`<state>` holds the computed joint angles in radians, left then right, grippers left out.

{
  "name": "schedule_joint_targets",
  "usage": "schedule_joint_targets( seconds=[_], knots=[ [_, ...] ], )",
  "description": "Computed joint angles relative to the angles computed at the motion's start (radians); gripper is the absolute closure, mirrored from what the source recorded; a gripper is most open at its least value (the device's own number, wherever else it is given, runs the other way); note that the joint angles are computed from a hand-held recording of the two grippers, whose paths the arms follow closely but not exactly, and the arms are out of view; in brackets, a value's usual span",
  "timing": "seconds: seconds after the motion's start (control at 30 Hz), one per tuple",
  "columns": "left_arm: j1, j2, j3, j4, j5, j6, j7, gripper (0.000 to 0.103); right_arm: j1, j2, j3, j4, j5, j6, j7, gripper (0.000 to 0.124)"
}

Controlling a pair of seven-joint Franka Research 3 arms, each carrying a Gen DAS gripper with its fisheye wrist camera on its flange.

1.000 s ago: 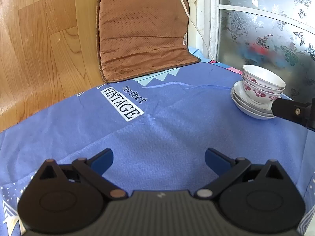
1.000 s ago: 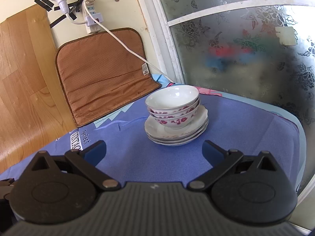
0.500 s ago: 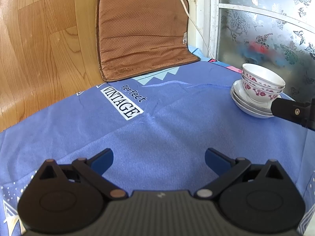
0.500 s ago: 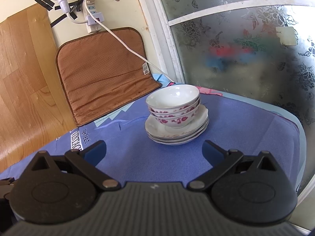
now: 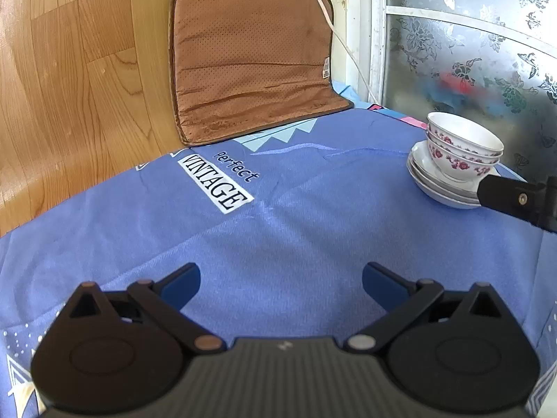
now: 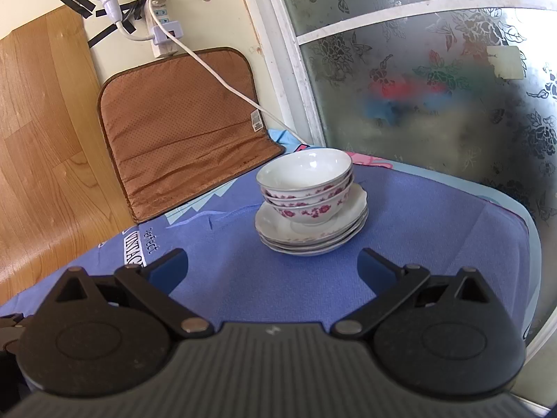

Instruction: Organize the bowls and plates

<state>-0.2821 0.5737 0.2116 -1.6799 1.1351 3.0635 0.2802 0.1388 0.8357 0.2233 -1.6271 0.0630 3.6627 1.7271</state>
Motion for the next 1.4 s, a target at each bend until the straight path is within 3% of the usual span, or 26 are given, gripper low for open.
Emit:
schedule_joint_targets(
  seconds=[0.47, 0.63, 1.4],
  knots=[
    [-0.023, -0.004, 0.032, 0.0, 0.062, 0.015, -0.068, 0.0, -0.001, 0.001, 0.0, 0.001, -0.004, 0.001, 0.003, 0.021],
    [0.007, -0.007, -0.009, -0.002, 0.045, 0.001, -0.026, 0.0, -0.002, 0.002, -0.001, 0.002, -0.005, 0.003, 0.004, 0.021],
    [0.022, -0.011, -0.034, -0.015, -0.048, -0.025, 0.071, 0.0, -0.001, 0.005, 0.0, 0.006, -0.015, 0.003, -0.003, 0.021]
  ],
)
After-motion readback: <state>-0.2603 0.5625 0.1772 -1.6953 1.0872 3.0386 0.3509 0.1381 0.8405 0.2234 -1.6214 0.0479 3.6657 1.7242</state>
